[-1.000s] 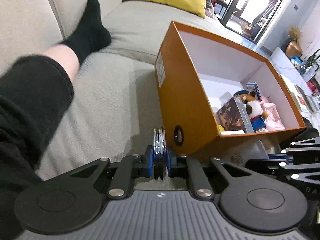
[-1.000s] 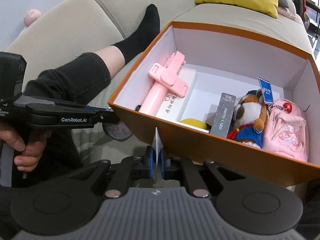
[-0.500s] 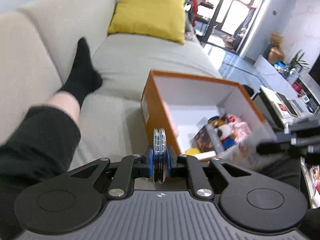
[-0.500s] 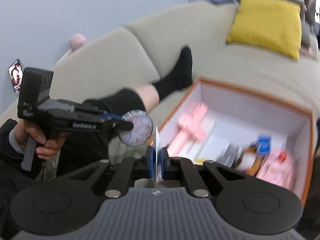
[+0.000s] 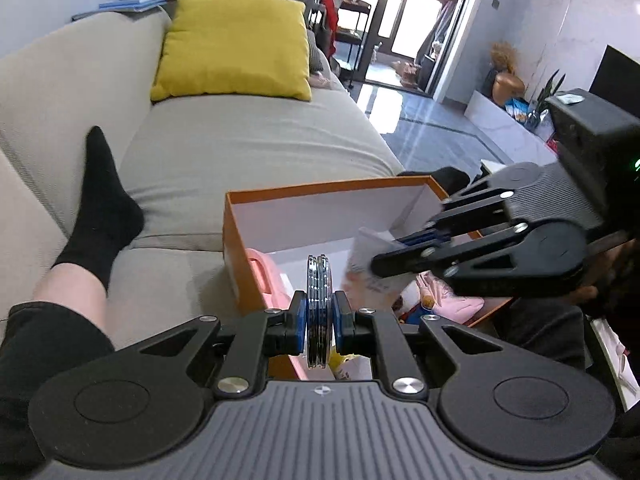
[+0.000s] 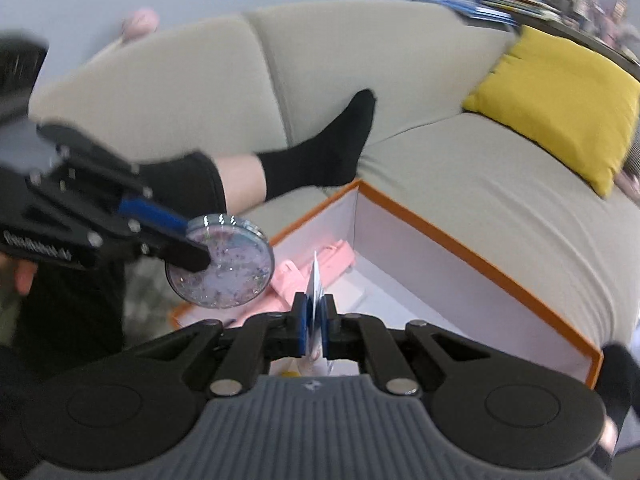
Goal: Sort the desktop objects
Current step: 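Carry the glitter disc and sachet over the box with both grippers, then lower the sachet into the box with the right gripper while the left gripper holds the disc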
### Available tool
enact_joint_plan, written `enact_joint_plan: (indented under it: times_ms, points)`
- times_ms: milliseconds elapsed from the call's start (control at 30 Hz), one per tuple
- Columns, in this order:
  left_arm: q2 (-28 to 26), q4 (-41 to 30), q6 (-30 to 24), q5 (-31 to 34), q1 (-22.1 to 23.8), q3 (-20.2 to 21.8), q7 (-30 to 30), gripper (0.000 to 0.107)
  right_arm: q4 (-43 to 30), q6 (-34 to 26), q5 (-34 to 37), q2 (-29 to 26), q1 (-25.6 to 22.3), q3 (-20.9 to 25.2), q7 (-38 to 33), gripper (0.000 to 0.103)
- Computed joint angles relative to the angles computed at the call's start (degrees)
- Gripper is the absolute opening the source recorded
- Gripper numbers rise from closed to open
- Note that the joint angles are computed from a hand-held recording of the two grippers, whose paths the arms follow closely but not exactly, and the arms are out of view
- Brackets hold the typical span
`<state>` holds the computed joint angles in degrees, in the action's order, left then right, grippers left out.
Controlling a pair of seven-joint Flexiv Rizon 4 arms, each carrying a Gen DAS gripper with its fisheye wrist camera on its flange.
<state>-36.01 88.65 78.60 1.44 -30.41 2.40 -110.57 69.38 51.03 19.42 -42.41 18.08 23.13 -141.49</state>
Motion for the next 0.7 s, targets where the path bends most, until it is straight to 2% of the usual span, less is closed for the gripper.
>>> enact_joint_plan:
  times_ms: [100,200,533,700]
  points:
    - [-1.4,-1.1,-0.8,-1.4,2.1,-2.6,2.5,0.014,-2.8,-2.3,-0.5,-2.5,-0.7,1.2,-5.1,0.006]
    - [-2.4,-1.4,-1.0,-3.5,3.7,-4.7,4.4,0.014,-6.2,-6.4,-1.1,-4.5,-0.3,0.6,-6.4,0.006]
    - [-5.2,-4.4,-3.3,-5.9,3.0,-3.2,3.6,0.014,-10.0,-13.4,-0.3,-7.0,0.0,-0.7,-10.7,0.007]
    - [-5.4,-4.9,-4.1,-5.8,2.9,-3.1,2.7,0.014,-9.3,-13.6,0.4,-6.5,0.3,-1.4,-11.5,0.008]
